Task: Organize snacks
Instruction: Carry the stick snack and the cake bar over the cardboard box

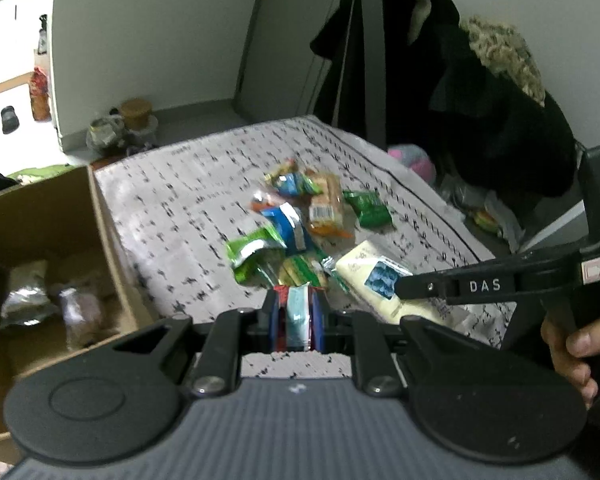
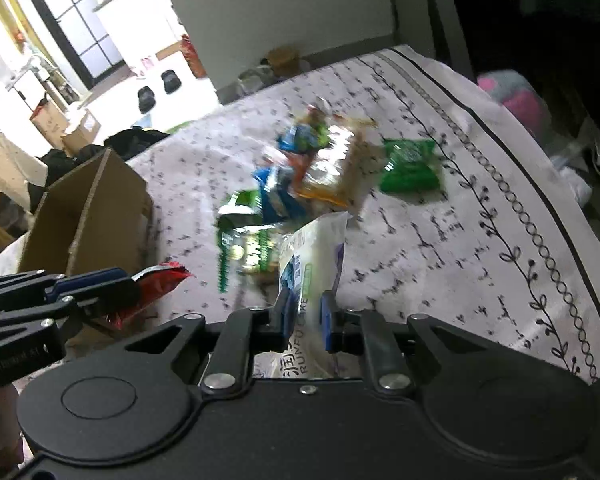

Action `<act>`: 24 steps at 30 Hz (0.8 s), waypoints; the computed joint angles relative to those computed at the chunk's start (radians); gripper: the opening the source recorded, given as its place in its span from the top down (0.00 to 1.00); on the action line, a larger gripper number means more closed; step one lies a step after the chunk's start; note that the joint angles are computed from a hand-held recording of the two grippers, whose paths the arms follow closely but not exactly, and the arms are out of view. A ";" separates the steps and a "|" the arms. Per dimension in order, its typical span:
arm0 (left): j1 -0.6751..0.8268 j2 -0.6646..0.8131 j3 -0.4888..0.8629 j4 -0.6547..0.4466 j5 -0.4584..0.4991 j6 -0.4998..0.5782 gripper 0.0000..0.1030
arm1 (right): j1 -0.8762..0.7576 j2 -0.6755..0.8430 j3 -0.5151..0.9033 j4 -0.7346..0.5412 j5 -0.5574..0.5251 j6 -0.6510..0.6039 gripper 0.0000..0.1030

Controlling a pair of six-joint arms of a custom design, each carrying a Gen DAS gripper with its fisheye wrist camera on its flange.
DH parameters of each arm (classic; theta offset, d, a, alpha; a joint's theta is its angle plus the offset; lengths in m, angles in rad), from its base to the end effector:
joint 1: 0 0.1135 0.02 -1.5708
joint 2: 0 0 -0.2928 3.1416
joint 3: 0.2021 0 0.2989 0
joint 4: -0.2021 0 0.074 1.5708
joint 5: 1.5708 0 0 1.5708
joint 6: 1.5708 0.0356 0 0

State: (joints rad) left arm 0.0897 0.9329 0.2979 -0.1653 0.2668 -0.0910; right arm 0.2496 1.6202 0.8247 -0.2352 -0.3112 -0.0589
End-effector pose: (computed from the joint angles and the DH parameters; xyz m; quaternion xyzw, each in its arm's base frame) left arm 0.1925 0.0079 0.1456 -0.0331 0.9192 -0.1235 0.3724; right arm 0.3246 0.0940 0.1463 -0.1871 0.9345 0.1738 0.2481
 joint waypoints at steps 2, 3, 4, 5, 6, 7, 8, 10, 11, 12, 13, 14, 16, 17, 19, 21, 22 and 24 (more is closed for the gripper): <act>0.022 -0.047 -0.003 -0.029 0.006 0.010 0.84 | 0.009 -0.011 0.001 -0.002 -0.010 0.015 0.86; 0.031 -0.059 -0.002 -0.039 0.010 0.012 0.84 | 0.015 -0.018 -0.002 0.003 -0.013 0.021 0.86; 0.046 -0.080 -0.001 -0.058 0.018 0.016 0.84 | 0.022 -0.025 -0.003 0.009 -0.015 0.027 0.86; 0.061 -0.101 0.001 -0.076 0.024 0.020 0.84 | 0.029 -0.032 -0.004 0.014 -0.016 0.035 0.86; 0.077 -0.122 0.003 -0.093 0.029 0.027 0.84 | 0.038 -0.039 -0.005 0.019 -0.019 0.042 0.86; 0.089 -0.141 0.004 -0.111 0.033 0.035 0.84 | 0.047 -0.045 -0.003 0.022 -0.021 0.050 0.86; 0.107 -0.165 0.009 -0.135 0.035 0.048 0.84 | 0.057 -0.052 -0.004 0.025 -0.020 0.056 0.86; 0.149 -0.196 0.023 -0.182 0.055 0.081 0.84 | 0.080 -0.061 0.001 0.033 -0.017 0.068 0.86; 0.167 -0.208 0.029 -0.201 0.062 0.097 0.84 | 0.088 -0.063 0.004 0.035 -0.018 0.077 0.86; 0.190 -0.218 0.037 -0.220 0.068 0.115 0.84 | 0.098 -0.066 0.008 0.039 -0.019 0.086 0.86; 0.216 -0.228 0.045 -0.241 0.078 0.132 0.84 | 0.108 -0.069 0.011 0.042 -0.021 0.095 0.86; 0.248 -0.234 0.053 -0.258 0.094 0.150 0.84 | 0.117 -0.073 0.013 0.045 -0.023 0.106 0.87; 0.304 -0.242 0.067 -0.282 0.121 0.179 0.84 | 0.138 -0.079 0.020 0.053 -0.026 0.124 0.87; 0.330 -0.248 0.073 -0.292 0.130 0.194 0.84 | 0.148 -0.081 0.023 0.058 -0.027 0.131 0.87; 0.388 -0.251 0.088 -0.311 0.157 0.220 0.84 | 0.170 -0.079 0.033 0.064 -0.026 0.143 0.87; 0.451 -0.249 0.099 -0.322 0.186 0.252 0.84 | 0.191 -0.079 0.040 0.073 -0.023 0.158 0.87; 0.479 -0.246 0.102 -0.323 0.196 0.266 0.84 | 0.202 -0.078 0.043 0.079 -0.020 0.163 0.87; 0.542 -0.232 0.109 -0.322 0.221 0.287 0.84 | 0.224 -0.077 0.048 0.088 -0.015 0.178 0.87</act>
State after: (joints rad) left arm 0.6317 0.7009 0.4068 -0.4869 0.4881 0.1960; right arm 0.4732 1.5434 0.8731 -0.1475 -0.3261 0.1189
